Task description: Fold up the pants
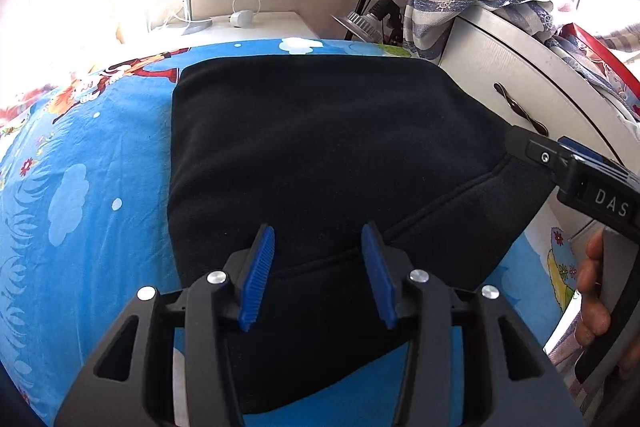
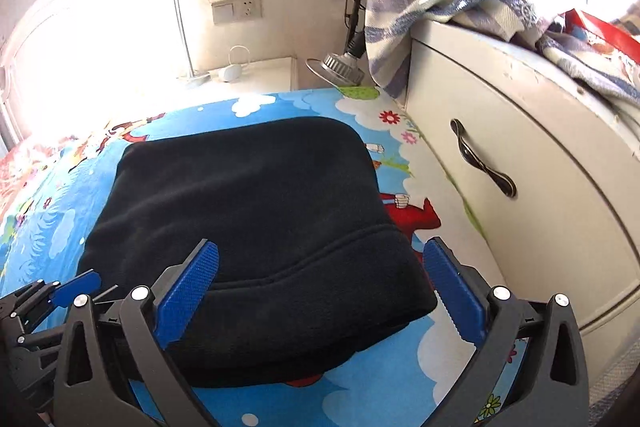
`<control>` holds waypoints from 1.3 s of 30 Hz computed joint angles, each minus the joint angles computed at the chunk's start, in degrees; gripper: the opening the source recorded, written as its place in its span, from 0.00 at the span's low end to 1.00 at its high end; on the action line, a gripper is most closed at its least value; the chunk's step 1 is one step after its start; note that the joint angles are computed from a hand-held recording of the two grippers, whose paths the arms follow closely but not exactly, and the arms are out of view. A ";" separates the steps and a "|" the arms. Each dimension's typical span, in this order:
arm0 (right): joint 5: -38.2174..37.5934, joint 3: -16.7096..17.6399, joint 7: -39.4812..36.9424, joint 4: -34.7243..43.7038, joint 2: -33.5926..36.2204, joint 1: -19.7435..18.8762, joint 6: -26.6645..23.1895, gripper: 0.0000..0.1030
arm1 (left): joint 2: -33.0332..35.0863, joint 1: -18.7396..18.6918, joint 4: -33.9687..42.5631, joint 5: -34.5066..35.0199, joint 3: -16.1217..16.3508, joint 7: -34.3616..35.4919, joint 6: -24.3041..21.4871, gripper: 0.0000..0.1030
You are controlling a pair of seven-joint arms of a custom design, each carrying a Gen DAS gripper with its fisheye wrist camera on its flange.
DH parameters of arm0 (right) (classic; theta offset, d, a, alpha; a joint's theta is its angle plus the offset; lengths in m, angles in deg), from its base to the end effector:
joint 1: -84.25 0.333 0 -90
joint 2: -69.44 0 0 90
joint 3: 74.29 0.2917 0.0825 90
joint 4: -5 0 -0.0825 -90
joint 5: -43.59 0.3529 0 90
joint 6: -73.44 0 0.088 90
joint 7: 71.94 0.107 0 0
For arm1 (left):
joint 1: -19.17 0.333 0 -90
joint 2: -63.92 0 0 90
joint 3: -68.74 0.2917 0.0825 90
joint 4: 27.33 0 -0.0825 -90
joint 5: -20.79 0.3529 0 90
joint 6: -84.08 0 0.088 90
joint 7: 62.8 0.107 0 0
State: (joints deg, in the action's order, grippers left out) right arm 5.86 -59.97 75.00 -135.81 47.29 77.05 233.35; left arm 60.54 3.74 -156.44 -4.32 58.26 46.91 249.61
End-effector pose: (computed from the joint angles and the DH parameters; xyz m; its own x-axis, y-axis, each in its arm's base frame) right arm 0.4424 0.0912 0.4983 -0.2923 -0.9560 -0.0254 -0.6390 0.2150 -0.7386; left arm 0.4896 -0.2116 0.4593 -0.4403 -0.8894 0.1228 -0.7137 0.2636 -0.6489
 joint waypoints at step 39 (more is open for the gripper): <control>13.12 1.23 -10.11 -6.02 -14.33 5.59 -12.19 0.95 | -19.55 -5.15 -9.13 14.68 6.46 -17.37 -4.13 0.98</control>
State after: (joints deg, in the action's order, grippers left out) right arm 18.98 -58.75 64.89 -141.82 32.96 82.64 221.16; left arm 41.00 -1.41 -165.57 10.36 64.72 29.53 245.48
